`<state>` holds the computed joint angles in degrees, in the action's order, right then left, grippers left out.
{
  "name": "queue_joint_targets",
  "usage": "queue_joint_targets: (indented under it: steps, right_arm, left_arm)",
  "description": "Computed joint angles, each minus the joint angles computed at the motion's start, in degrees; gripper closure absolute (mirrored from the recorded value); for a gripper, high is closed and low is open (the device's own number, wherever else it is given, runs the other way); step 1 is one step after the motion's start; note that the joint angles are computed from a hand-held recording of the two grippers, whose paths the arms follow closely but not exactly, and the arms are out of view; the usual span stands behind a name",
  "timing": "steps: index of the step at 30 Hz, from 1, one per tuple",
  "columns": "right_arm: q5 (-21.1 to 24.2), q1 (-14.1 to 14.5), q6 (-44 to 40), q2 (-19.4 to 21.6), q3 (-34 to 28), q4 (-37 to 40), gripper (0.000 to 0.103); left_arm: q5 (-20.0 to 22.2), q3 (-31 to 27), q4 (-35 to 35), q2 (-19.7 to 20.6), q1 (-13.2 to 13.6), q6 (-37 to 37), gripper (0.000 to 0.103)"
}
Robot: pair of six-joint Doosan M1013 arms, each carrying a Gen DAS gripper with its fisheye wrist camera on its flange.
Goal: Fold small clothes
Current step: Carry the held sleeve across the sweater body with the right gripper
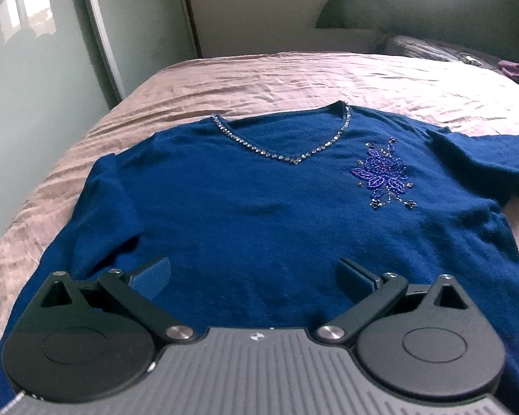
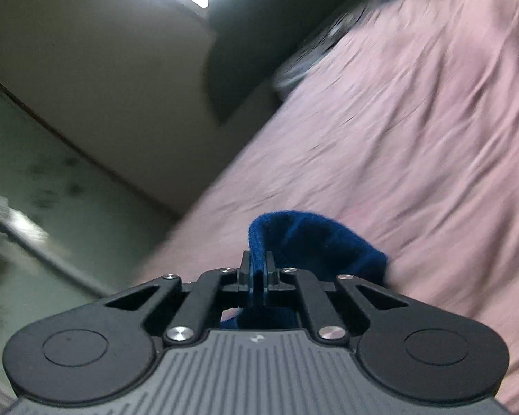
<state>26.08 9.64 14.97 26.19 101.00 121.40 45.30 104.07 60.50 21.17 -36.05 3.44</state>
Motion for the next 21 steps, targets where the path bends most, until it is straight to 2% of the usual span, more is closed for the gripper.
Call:
queue_joint_targets:
  steps: [4, 8, 11, 14, 19, 21]
  right_arm:
    - [9.48, 0.18, 3.81, 1.55, -0.05, 1.79, 0.098]
    - [14.41, 1.43, 1.84, 1.68, -0.54, 3.75, 0.098]
    - [16.16, 2.44, -3.18, 0.85, -0.69, 7.99, 0.098]
    - [14.05, 3.09, -11.49, -0.56, -1.02, 14.11, 0.098]
    - [13.63, 4.65, -29.61, -2.92, 0.48, 31.19, 0.098]
    - [12.73, 5.15, -31.40, -3.17, 0.40, 31.29, 0.098]
  left_arm:
    - [-0.05, 0.39, -0.27, -0.23, 0.28, 0.37, 0.000]
    - [1.64, 0.42, -0.56, -0.10, 0.61, 0.44, 0.000]
    - [1.86, 0.65, -0.79, -0.27, 1.04, -0.30, 0.000]
    - [1.79, 0.93, -0.91, -0.50, 1.32, -0.83, 0.000]
    - [1.39, 1.35, -0.90, -0.75, 1.51, -1.16, 0.000]
    - [1.39, 1.49, -0.68, -0.83, 1.51, -1.35, 0.000]
